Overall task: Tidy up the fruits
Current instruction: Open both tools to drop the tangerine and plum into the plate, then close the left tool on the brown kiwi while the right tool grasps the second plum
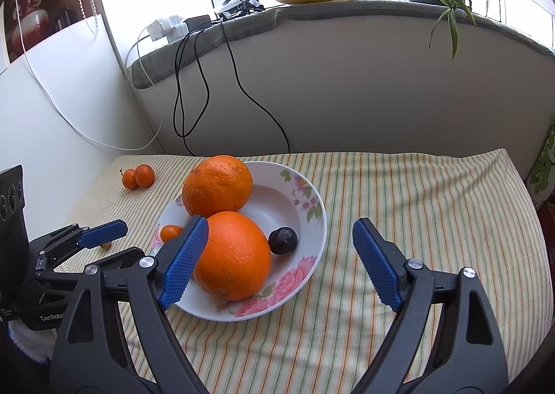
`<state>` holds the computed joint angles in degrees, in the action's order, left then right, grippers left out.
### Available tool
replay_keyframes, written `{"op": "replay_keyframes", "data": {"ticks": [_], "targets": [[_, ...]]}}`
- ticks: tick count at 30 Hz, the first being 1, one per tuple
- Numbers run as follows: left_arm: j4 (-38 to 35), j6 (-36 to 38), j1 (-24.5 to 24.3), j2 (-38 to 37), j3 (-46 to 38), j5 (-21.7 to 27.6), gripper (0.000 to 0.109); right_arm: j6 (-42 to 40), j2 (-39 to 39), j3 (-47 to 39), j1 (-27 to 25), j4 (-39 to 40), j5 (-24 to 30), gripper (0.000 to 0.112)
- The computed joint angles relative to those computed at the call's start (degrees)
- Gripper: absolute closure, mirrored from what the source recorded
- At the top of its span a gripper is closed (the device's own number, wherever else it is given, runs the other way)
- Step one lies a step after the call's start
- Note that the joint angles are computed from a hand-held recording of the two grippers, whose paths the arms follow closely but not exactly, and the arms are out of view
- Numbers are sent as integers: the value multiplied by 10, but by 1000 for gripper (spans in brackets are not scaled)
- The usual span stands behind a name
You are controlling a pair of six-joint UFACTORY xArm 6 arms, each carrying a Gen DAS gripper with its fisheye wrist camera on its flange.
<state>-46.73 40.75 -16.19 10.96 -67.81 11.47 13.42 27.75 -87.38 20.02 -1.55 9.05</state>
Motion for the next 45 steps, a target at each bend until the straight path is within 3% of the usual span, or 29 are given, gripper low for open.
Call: {"op": "replay_keyframes", "data": {"ticks": [17,35,45], "targets": [[-73,68,27,-50,52,-13,49,23,-37,39,36,-31,-23,25],[-110,94,113,-78,110,-15,49,-92,-2,-1,102,46,-7,25],[-119,101,132,-69,114,3,55,-154,28,-31,126,91,36,45]]}}
